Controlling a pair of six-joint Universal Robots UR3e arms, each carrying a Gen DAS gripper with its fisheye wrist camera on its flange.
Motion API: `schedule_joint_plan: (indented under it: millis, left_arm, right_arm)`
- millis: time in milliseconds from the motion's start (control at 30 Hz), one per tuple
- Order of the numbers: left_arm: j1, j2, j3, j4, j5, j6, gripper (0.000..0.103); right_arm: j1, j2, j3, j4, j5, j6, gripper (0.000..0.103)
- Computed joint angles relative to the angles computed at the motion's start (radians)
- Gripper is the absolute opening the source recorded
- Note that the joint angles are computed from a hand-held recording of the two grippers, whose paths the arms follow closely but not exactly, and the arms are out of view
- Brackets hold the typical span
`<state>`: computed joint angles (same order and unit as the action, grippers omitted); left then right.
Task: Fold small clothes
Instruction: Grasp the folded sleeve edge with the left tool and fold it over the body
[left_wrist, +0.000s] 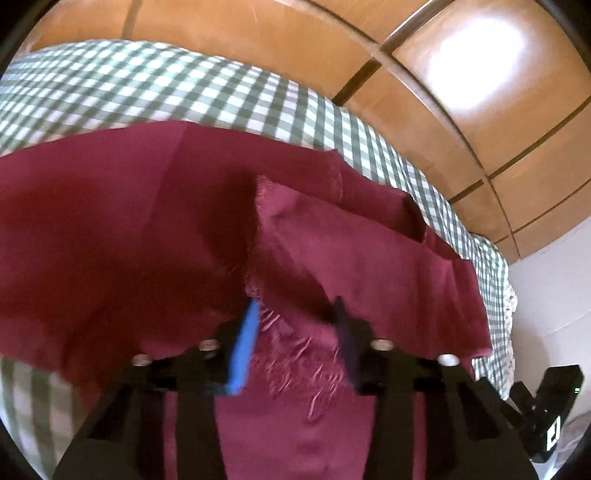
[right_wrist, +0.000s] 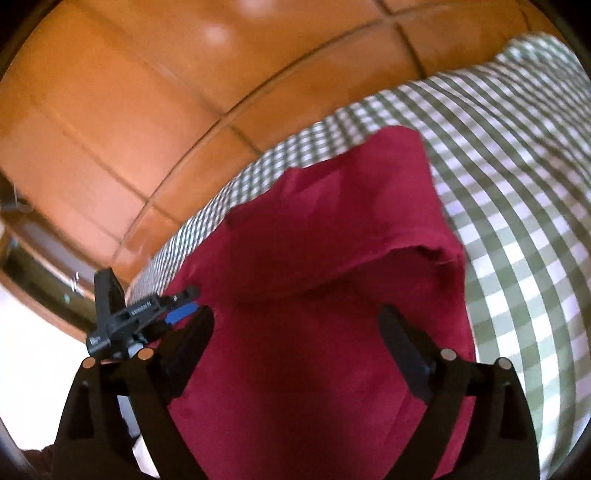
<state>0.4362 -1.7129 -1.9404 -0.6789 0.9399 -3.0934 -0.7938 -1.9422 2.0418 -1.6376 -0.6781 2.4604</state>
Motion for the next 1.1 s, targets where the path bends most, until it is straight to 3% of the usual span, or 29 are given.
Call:
schedule_joint_plan:
  millis: [33,200,300,433,533,667,700,767,833,933,1033,1100]
  left_arm:
    - [-0.009,-0.018,0.031,-0.016,-0.006,-0.003,0.012]
    - [0.044,0.088,-0.001,0.038,-0.076,-0.024,0.009]
    - [0.106,0.162,-0.053,0.041,-0.103,-0.014,0.009]
    - [0.038,0.153,-0.095,0.074,0.094,0.031,0.009]
    - [-0.014,0.109,-0.139,0.132,0.194,0.037,0.009]
    - [-0.012,0.125,-0.163,0.164,0.188,0.033,0.009]
    - [-0.009,0.130,-0.167,0.169,0.181,0.037,0.009]
    - [-0.012,0.123,-0.159,0.190,0.176,0.034,0.009]
    - [0.003,0.155,-0.187,0.195,0.164,0.042,0.009]
    - [-0.003,0.170,-0.211,0.227,0.172,0.051,0.009]
    - [-0.005,0.155,-0.210,0.236,0.185,0.064,0.009]
    - [-0.015,0.117,-0.201,0.247,0.226,0.053,0.009]
  right_arm:
    - [0.022,0.048,0.000,-0.072,-0.001,0.050,0.093]
    - [0.078,0.211,-0.003,-0.428,0.035,0.310,0.093]
    - [0.079,0.237,0.028,-0.561,0.029,0.390,0.093]
    - [0.107,0.199,0.104,-0.579,-0.053,0.314,0.093]
    - [0.101,0.118,0.077,-0.410,-0.100,0.201,0.093]
    - [0.058,0.052,-0.110,0.075,-0.088,-0.125,0.093]
    - [0.061,0.031,-0.140,0.110,-0.077,-0.164,0.093]
    - [0.097,0.022,-0.160,0.004,-0.067,-0.089,0.093]
    - [0.179,0.105,-0.168,-0.251,-0.095,0.102,0.093]
    - [0.366,0.329,-0.230,-0.663,-0.309,0.391,0.093]
    - [0.487,0.528,-0.337,-0.823,-0.517,0.508,0.089]
    - [0.505,0.631,-0.382,-0.846,-0.589,0.529,0.088]
